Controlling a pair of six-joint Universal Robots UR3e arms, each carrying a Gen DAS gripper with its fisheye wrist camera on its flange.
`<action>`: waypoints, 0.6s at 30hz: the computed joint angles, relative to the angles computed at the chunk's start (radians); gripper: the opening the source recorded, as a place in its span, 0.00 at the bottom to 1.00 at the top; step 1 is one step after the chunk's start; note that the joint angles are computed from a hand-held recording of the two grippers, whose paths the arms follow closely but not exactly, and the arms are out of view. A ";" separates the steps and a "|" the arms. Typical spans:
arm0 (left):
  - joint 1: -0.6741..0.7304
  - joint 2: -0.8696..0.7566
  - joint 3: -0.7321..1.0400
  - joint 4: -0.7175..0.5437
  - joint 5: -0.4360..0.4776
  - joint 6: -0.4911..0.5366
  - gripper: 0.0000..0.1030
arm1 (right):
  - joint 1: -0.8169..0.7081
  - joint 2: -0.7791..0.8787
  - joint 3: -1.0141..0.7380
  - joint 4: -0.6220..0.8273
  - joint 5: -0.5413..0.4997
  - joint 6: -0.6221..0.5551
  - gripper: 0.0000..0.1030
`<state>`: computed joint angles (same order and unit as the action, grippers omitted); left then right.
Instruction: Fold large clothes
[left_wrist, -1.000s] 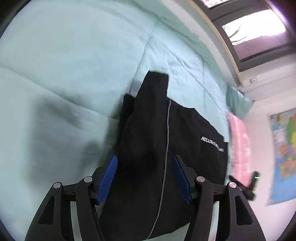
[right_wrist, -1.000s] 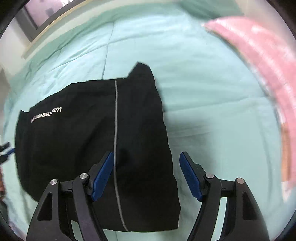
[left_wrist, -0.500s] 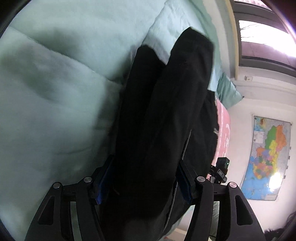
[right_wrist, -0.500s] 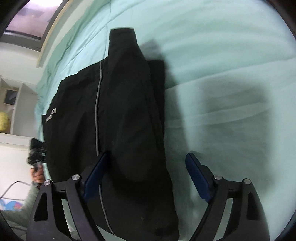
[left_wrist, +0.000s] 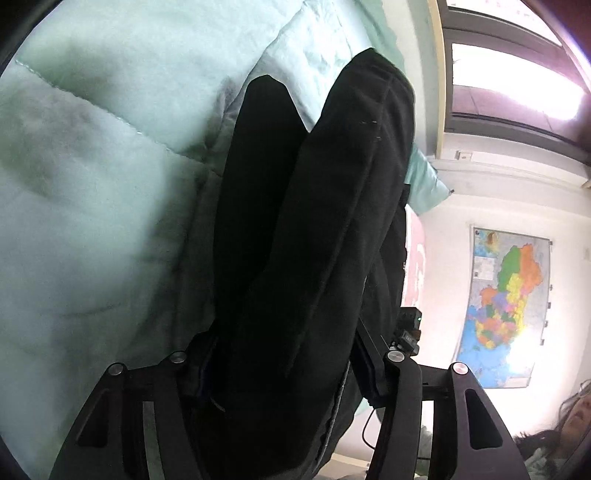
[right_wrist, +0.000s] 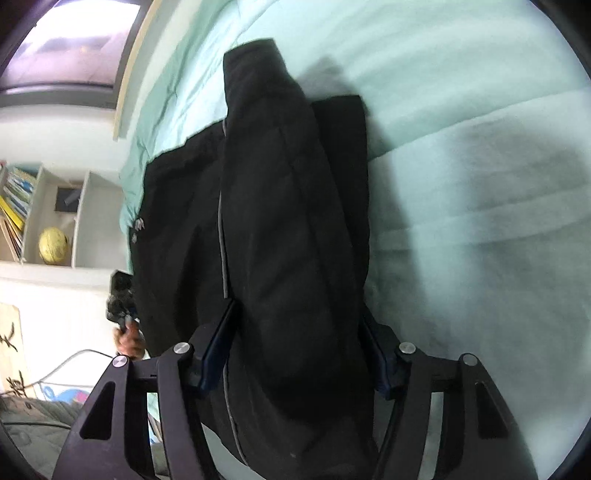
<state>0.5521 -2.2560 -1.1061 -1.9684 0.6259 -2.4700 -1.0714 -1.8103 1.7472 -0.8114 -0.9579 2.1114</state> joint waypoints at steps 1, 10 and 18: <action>-0.005 -0.006 0.001 0.010 0.004 -0.012 0.58 | 0.010 0.002 0.016 -0.010 0.005 0.015 0.67; -0.048 0.023 -0.134 0.214 -0.027 -0.145 0.57 | 0.058 0.041 0.070 0.006 0.099 -0.039 0.68; -0.017 0.364 -0.329 0.145 -0.101 -0.028 0.31 | -0.086 -0.166 -0.120 0.410 0.063 -0.275 0.39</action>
